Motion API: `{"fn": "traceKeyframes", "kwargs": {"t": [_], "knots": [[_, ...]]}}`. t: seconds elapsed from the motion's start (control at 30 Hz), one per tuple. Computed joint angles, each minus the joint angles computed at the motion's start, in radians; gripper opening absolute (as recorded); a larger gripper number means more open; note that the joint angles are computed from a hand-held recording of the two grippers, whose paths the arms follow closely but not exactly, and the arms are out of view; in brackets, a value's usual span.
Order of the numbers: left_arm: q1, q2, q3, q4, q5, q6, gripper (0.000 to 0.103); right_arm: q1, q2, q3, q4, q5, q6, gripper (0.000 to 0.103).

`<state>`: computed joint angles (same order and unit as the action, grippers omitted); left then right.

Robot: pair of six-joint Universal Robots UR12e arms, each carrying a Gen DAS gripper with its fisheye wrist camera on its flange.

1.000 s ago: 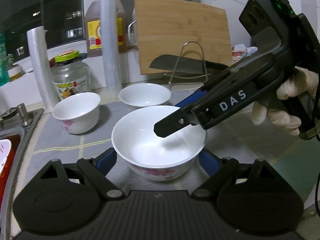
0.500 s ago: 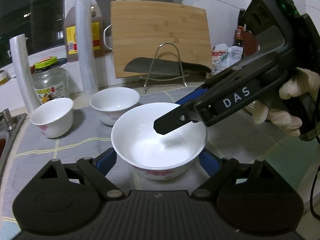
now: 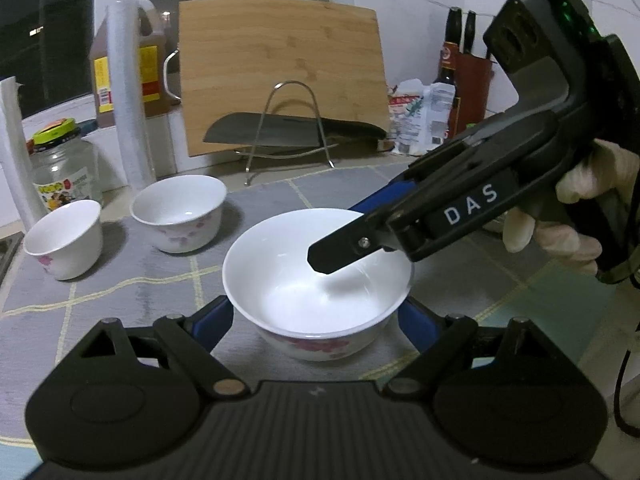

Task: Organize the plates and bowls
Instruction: 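Lift and carry the white bowl with the right tool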

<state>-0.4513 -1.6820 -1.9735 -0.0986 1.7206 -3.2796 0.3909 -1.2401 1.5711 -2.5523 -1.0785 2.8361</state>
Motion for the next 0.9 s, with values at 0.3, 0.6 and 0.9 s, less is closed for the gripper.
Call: {"fn": "traceKeyframes", "kwargs": {"t": [0.3, 0.6, 0.9], "knots": [[-0.014, -0.021, 0.019, -0.008, -0.021, 0.014, 0.089, -0.017, -0.015, 0.027, 0.009, -0.020, 0.005, 0.063], [-0.017, -0.046, 0.034, -0.003, -0.020, 0.032, 0.089, -0.022, -0.008, 0.032, 0.000, -0.044, 0.003, 0.063], [-0.021, -0.057, 0.037, 0.004, 0.002, 0.025, 0.089, -0.019, 0.005, 0.030, -0.020, -0.049, 0.003, 0.063]]}}
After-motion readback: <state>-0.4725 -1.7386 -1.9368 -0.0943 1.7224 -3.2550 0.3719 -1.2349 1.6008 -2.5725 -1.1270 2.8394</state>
